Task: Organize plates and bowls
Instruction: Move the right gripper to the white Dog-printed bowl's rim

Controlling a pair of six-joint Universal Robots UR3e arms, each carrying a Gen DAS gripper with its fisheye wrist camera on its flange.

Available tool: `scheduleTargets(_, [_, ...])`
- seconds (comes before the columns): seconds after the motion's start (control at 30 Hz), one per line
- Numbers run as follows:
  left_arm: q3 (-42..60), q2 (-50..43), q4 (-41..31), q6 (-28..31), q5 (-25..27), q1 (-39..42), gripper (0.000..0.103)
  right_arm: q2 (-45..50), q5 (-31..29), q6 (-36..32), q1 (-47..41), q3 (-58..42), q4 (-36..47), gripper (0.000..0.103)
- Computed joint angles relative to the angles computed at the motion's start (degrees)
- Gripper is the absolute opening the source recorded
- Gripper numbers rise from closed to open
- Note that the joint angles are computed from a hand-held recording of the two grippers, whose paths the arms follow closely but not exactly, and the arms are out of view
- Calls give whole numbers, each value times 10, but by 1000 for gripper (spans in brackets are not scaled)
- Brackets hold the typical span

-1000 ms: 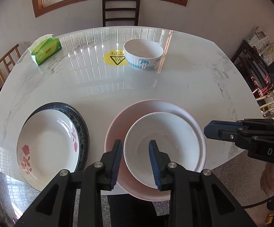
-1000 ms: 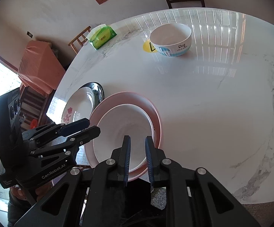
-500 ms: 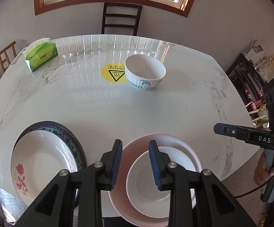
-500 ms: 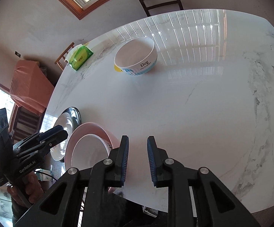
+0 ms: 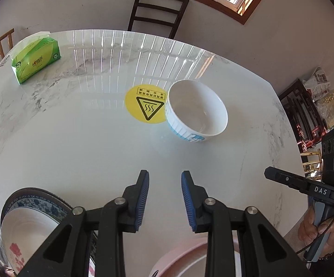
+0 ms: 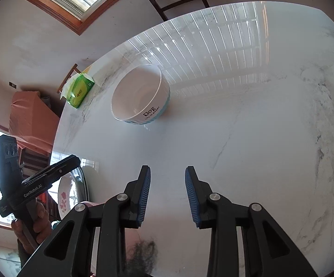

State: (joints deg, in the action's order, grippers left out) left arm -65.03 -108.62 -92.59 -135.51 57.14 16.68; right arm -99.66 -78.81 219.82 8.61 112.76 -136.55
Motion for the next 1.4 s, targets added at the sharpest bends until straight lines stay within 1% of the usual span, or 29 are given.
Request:
scheduleTargets(0.07, [43, -35, -2, -14, -4, -14, 29, 17, 11, -8, -15, -14, -4, 37])
scheduleTargets(0.17, [91, -76, 11, -39, -11, -33, 29, 49, 17, -19, -28, -44, -6, 38])
scheduleTargets(0.23, [131, -104, 5, -48, -10, -47, 29, 68, 25, -23, -37, -62, -8, 40])
scheduleTargets(0.33, [171, -137, 17, -63, 1, -67, 29, 93, 30, -30, -44, -86, -10, 41])
scheduleTargets(0.47, [212, -173, 16, -72, 24, -92, 29, 112, 41, -38, -58, -102, -12, 42])
scheduleTargets(0.57, [224, -186, 26, -74, 35, -107, 29, 127, 41, -39, -62, -116, -15, 42])
scheduleTargets(0.73, [255, -208, 19, -84, 27, -116, 30, 151, 38, -45, -62, -142, -8, 45])
scheduleTargets(0.83, [305, -240, 5, -94, 33, -124, 30, 173, 24, -51, -56, -166, 0, 45])
scheduleTargets(1.07, [345, -276, 10, -112, 50, -142, 29, 225, 5, -59, -47, -220, 12, 45])
scheduleTargets(1.17, [360, -292, 13, -123, 61, -151, 29, 250, -9, -66, -38, -251, 29, 45])
scheduleTargets(1.23, [349, -292, 28, -121, 65, -155, 30, 261, -6, -70, -37, -258, 35, 45])
scheduleTargets(1.3, [338, -294, 52, -128, 82, -165, 30, 268, -2, -69, -39, -256, 30, 45])
scheduleTargets(1.37, [333, -299, 60, -124, 85, -168, 30, 274, 2, -69, -42, -252, 26, 45])
scheduleTargets(1.4, [327, -300, 66, -123, 81, -168, 30, 273, 10, -70, -46, -244, 24, 42])
